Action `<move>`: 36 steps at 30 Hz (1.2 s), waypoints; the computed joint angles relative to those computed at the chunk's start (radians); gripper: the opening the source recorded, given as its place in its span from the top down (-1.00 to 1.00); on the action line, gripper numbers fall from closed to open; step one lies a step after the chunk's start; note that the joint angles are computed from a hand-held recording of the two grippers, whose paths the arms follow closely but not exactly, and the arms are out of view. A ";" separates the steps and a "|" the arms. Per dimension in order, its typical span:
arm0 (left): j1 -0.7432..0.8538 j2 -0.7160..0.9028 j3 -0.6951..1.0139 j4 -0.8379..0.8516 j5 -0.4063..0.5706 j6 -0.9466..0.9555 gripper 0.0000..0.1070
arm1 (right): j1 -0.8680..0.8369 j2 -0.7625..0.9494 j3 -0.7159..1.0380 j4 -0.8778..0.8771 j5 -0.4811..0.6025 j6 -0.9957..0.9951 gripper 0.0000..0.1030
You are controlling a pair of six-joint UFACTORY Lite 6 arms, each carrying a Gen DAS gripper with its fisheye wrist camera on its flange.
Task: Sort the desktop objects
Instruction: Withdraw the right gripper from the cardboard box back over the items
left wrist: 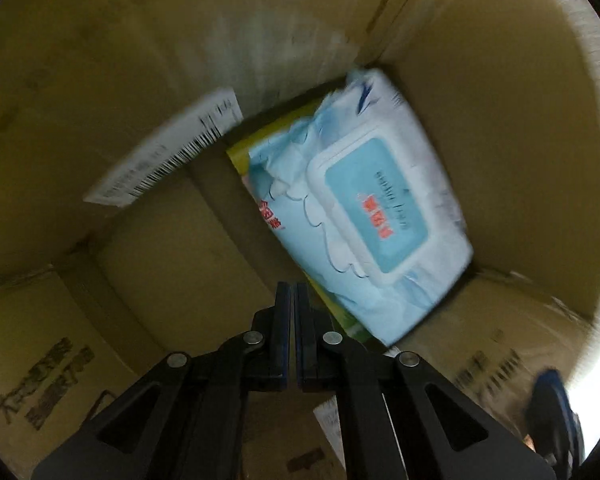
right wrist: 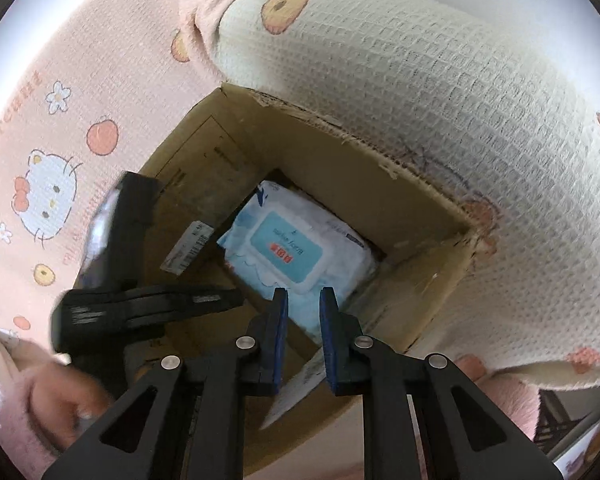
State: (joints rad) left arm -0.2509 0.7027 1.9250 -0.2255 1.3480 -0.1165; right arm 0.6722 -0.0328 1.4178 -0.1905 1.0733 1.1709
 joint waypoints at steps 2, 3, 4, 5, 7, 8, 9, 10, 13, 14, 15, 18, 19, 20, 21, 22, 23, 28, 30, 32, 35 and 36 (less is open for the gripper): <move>-0.013 0.041 -0.005 -0.006 0.013 -0.021 0.97 | -0.027 -0.025 -0.032 0.031 -0.022 -0.034 0.74; -0.017 0.055 -0.005 -0.006 0.018 -0.029 0.97 | -0.034 -0.034 -0.042 0.039 -0.027 -0.044 0.74; -0.023 0.072 -0.005 -0.004 0.017 -0.041 0.97 | -0.042 -0.038 -0.052 0.046 -0.029 -0.057 0.74; -0.026 0.084 -0.003 -0.006 0.009 -0.047 0.97 | -0.048 -0.039 -0.062 0.047 -0.031 -0.060 0.74; -0.032 0.105 0.017 -0.001 -0.004 -0.052 0.97 | -0.063 -0.048 -0.081 0.055 -0.047 -0.072 0.74; -0.032 0.118 0.033 -0.007 -0.015 -0.056 0.97 | -0.068 -0.051 -0.085 0.059 -0.055 -0.081 0.74; -0.030 0.144 0.069 -0.016 -0.009 -0.062 0.99 | -0.072 -0.050 -0.086 0.064 -0.058 -0.089 0.74; -0.027 0.163 0.097 -0.032 0.000 -0.064 1.00 | -0.075 -0.043 -0.078 0.064 -0.053 -0.095 0.74; -0.021 0.200 0.169 -0.043 -0.008 -0.074 1.00 | -0.070 -0.035 -0.077 0.060 -0.055 -0.094 0.74; -0.023 0.202 0.177 -0.039 -0.008 -0.071 1.00 | -0.064 -0.034 -0.078 0.060 -0.054 -0.089 0.74; -0.023 0.193 0.174 -0.040 -0.008 -0.066 1.00 | -0.052 -0.039 -0.077 0.055 -0.049 -0.076 0.74; 0.002 0.129 0.119 -0.109 0.020 -0.023 1.00 | -0.014 -0.040 -0.061 0.053 -0.015 -0.040 0.74; 0.010 0.106 0.107 -0.117 0.060 -0.022 0.84 | 0.006 -0.036 -0.046 0.044 0.006 -0.018 0.74; 0.016 0.082 0.086 -0.124 0.069 -0.018 0.75 | 0.018 -0.030 -0.032 0.040 0.023 -0.003 0.73; 0.029 0.016 0.029 -0.141 0.072 -0.003 0.42 | 0.040 -0.020 -0.007 0.035 0.047 0.022 0.73; 0.033 -0.018 0.003 -0.143 0.068 0.004 0.03 | 0.051 -0.013 0.012 0.031 0.063 0.033 0.73; 0.037 -0.072 -0.035 -0.132 0.063 0.010 -0.10 | 0.063 -0.003 0.035 0.027 0.081 0.042 0.73; 0.078 -0.306 -0.158 -0.106 0.074 0.051 -0.19 | 0.163 0.126 0.254 -0.028 0.247 0.098 -0.13; 0.119 -0.380 -0.181 -0.109 0.093 0.083 -0.22 | 0.215 0.203 0.375 -0.077 0.351 0.116 -0.34; 0.164 -0.405 -0.153 -0.087 0.119 0.106 -0.23 | 0.243 0.207 0.397 -0.075 0.345 0.114 -0.35; 0.293 -0.490 -0.198 -0.128 0.156 0.187 -0.23 | 0.282 0.231 0.458 -0.062 0.336 0.129 -0.35; 0.336 -0.520 -0.220 -0.155 0.174 0.216 -0.23 | 0.295 0.255 0.499 -0.069 0.356 0.131 -0.35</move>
